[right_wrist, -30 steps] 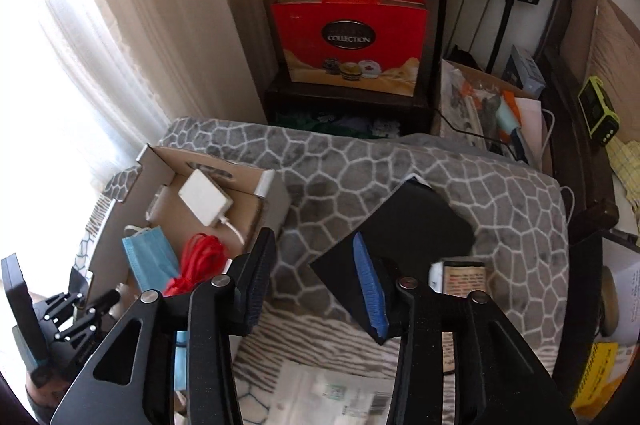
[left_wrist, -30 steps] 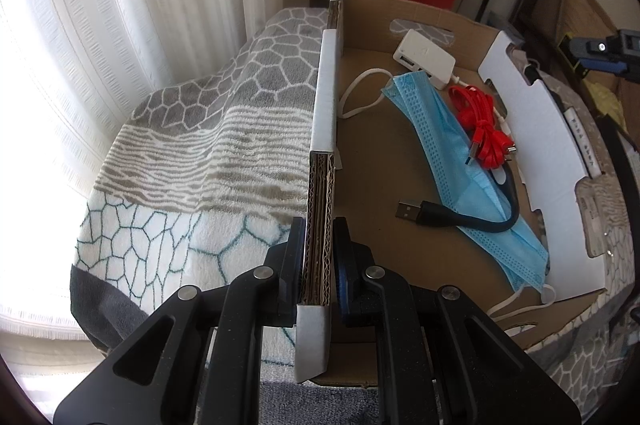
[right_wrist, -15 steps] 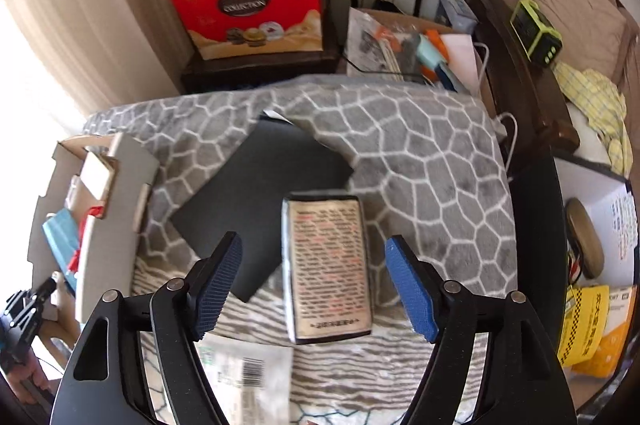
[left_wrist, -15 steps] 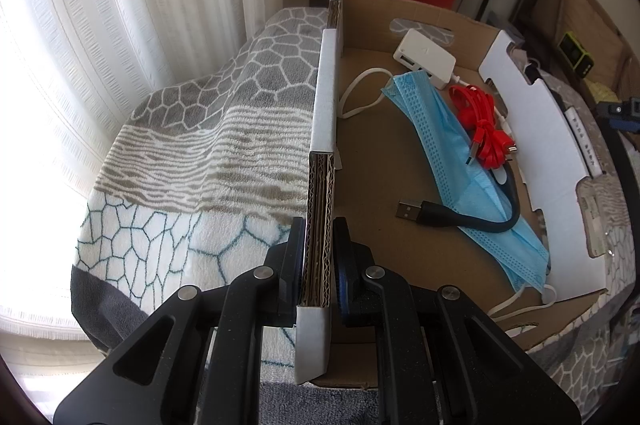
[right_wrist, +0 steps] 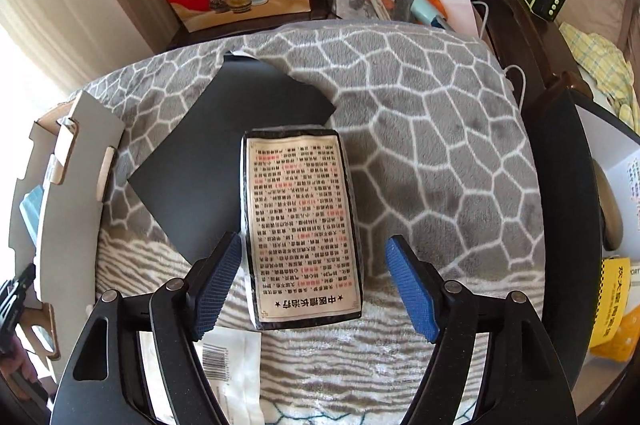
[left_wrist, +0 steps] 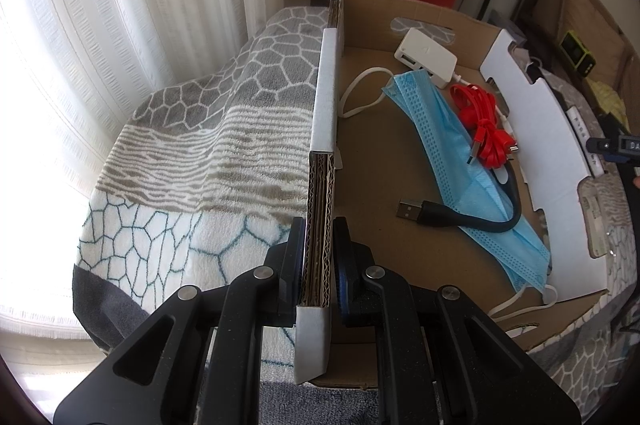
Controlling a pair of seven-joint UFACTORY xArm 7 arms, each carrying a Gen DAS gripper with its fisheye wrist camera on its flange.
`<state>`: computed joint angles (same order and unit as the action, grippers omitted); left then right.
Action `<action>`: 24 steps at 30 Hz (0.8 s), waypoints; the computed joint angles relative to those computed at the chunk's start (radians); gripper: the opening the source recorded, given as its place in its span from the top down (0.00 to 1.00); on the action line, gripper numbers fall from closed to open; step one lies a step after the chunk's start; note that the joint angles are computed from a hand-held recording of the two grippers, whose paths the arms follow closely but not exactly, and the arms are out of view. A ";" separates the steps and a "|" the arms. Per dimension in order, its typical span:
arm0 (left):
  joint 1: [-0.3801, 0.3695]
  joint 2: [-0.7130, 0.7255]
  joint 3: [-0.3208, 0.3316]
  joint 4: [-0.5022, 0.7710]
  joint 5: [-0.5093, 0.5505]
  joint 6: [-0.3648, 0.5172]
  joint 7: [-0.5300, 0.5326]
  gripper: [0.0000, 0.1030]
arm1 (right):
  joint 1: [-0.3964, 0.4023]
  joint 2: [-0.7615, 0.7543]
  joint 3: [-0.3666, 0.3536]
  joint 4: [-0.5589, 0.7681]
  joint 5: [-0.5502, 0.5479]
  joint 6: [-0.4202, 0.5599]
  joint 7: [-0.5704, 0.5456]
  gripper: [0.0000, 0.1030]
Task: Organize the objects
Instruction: 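Carry the paper packet into the box and release it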
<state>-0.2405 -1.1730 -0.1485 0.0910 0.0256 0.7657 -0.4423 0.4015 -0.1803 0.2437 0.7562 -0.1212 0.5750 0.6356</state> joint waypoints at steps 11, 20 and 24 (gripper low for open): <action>0.003 0.000 0.004 -0.003 0.002 -0.003 0.006 0.88 | 0.019 -0.056 0.009 -0.005 0.016 -0.030 -0.001 0.58; 0.005 -0.002 0.006 -0.004 0.000 -0.002 0.008 0.88 | 0.134 -0.067 0.043 0.086 0.138 -0.085 -0.127 0.57; 0.007 -0.007 0.010 -0.006 0.001 0.001 0.012 0.88 | 0.180 -0.002 0.081 0.162 0.150 -0.084 -0.166 0.57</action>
<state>-0.2336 -1.1801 -0.1389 0.0853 0.0262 0.7667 -0.4298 0.5819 -0.1822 0.3251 0.9186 0.0283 0.4914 0.4695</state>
